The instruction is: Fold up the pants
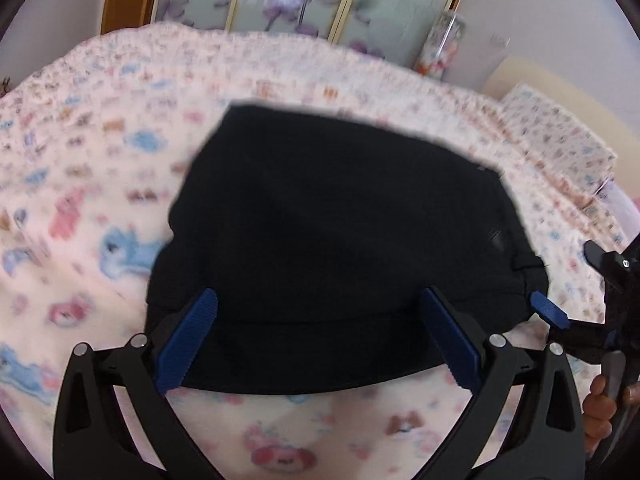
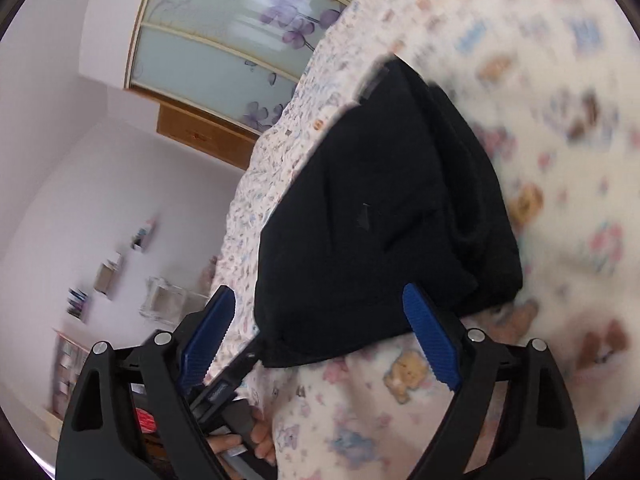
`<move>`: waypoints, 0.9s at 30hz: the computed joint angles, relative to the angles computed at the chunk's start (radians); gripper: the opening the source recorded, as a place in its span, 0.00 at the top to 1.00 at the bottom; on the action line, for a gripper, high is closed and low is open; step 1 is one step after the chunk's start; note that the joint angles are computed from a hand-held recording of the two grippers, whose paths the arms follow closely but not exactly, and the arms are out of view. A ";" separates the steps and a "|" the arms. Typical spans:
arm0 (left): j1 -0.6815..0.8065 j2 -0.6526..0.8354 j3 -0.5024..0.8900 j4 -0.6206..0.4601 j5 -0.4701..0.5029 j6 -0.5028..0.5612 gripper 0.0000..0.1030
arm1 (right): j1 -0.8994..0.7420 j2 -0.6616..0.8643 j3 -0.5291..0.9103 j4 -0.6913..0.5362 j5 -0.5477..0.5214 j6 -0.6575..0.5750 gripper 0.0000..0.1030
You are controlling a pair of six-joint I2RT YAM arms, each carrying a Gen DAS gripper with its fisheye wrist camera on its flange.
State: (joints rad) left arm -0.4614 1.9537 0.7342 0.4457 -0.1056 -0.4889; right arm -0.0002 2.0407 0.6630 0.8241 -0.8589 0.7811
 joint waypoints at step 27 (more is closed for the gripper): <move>-0.500 -0.408 -0.446 -0.039 -0.640 -0.266 0.02 | 0.683 -0.681 -0.586 0.008 1.394 -0.351 0.01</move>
State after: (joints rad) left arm -0.9614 1.5453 0.2880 0.4070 -0.7457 -0.7553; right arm 0.6832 1.3593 0.0770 0.8325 0.5347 0.4302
